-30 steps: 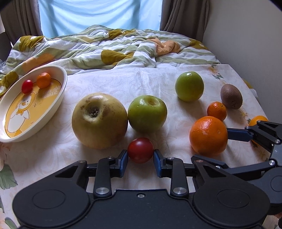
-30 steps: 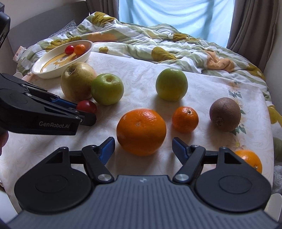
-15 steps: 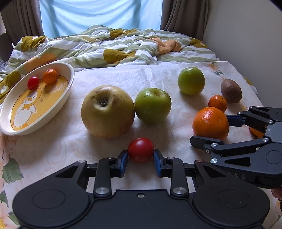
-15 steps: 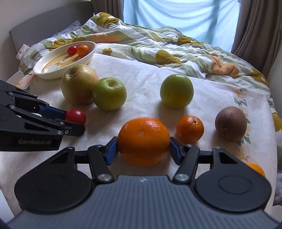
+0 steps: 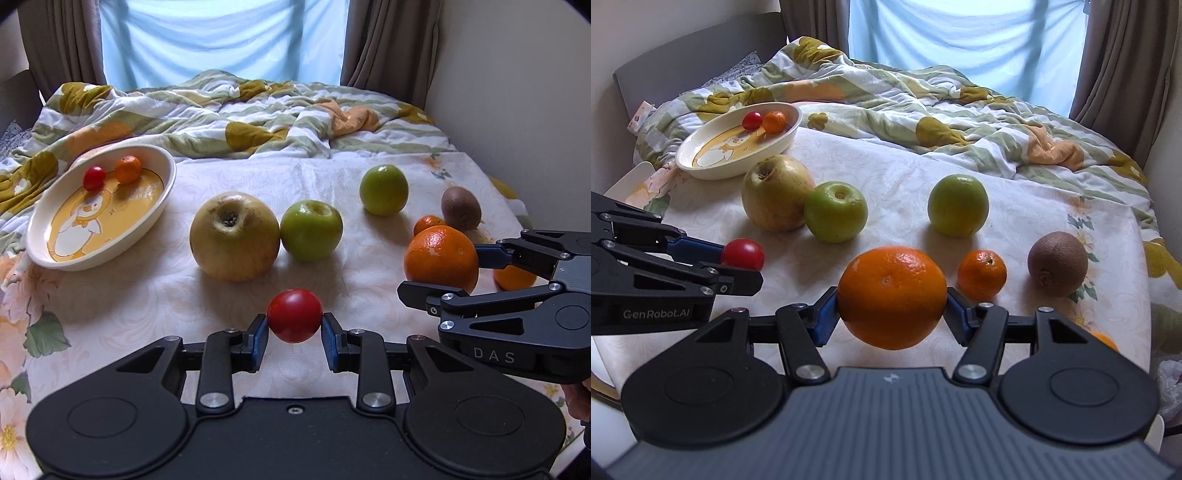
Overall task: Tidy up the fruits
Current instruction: 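Carry both fruits to the bowl and open the left tool over it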
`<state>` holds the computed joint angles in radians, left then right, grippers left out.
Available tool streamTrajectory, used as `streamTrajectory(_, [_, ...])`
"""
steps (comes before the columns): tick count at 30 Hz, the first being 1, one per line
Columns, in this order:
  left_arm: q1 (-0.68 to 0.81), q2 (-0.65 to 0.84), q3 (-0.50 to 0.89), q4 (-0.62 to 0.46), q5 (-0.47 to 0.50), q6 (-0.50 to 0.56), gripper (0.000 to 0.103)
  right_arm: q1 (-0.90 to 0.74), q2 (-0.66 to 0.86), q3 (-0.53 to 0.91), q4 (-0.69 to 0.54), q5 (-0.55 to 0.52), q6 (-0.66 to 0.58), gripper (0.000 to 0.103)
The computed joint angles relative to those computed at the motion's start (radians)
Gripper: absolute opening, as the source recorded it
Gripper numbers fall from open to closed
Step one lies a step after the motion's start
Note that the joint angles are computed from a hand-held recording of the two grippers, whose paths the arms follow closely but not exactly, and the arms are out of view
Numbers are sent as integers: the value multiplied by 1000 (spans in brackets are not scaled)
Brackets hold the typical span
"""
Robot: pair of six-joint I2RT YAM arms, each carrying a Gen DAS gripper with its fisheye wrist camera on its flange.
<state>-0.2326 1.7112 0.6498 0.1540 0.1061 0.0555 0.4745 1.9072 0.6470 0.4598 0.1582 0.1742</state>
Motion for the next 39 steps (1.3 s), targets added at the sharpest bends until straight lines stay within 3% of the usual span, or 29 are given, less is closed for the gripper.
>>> streamTrajectory(6, [16, -184, -85, -35, 7, -33, 34, 38, -132, -44, -68, 42, 25, 75])
streamTrajectory(15, [119, -483, -139, -194, 22, -17, 34, 130, -326, -39, -242, 109, 63, 75])
streamTrajectory(22, [282, -573, -111, -269, 76, 56, 34, 206, -371, 38, -332, 148, 82, 75])
streamTrajectory(31, [508, -399, 13, -237, 212, 181, 34, 275, -232, 254, -373, 174, 92, 75])
streamTrajectory(39, [607, -117, 269, -274, 314, 305, 34, 293, 23, 581, -482, 208, 164, 75])
